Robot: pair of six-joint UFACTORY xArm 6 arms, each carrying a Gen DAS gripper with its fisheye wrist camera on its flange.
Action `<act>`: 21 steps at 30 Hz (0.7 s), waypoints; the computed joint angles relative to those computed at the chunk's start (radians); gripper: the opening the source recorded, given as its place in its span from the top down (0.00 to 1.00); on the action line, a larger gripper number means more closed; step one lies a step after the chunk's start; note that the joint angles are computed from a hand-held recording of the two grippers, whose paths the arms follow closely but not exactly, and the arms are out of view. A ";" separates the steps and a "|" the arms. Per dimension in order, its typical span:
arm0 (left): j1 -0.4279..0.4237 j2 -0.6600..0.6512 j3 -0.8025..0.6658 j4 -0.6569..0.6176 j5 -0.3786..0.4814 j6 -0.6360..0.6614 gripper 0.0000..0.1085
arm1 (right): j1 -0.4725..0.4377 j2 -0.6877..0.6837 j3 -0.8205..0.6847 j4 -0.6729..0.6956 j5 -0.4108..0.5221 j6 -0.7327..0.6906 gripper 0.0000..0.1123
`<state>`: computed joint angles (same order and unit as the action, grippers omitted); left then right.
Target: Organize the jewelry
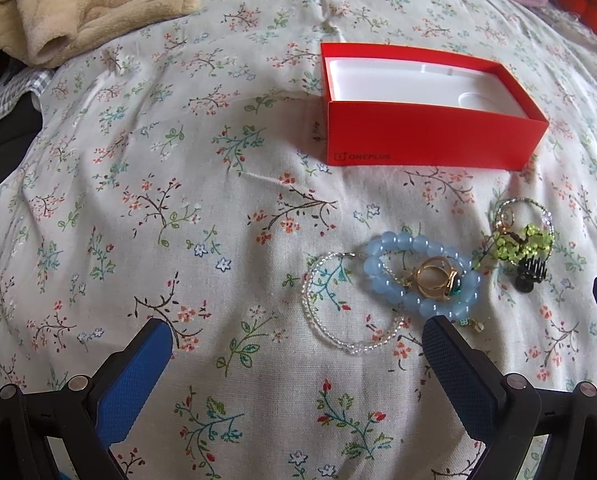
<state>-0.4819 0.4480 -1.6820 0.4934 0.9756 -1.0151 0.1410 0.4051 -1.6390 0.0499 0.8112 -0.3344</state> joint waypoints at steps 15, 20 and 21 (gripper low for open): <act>-0.002 0.004 -0.005 0.000 0.002 0.001 0.05 | 0.001 0.000 0.000 -0.001 0.001 0.000 0.08; -0.005 0.008 -0.011 0.000 0.003 0.001 0.05 | 0.002 0.000 -0.001 -0.003 0.002 0.002 0.08; -0.005 0.009 -0.013 -0.001 0.005 0.002 0.05 | 0.002 0.000 0.000 -0.004 0.003 0.002 0.08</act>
<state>-0.4873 0.4572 -1.6954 0.4922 0.9804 -1.0130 0.1428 0.4053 -1.6393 0.0455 0.8139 -0.3326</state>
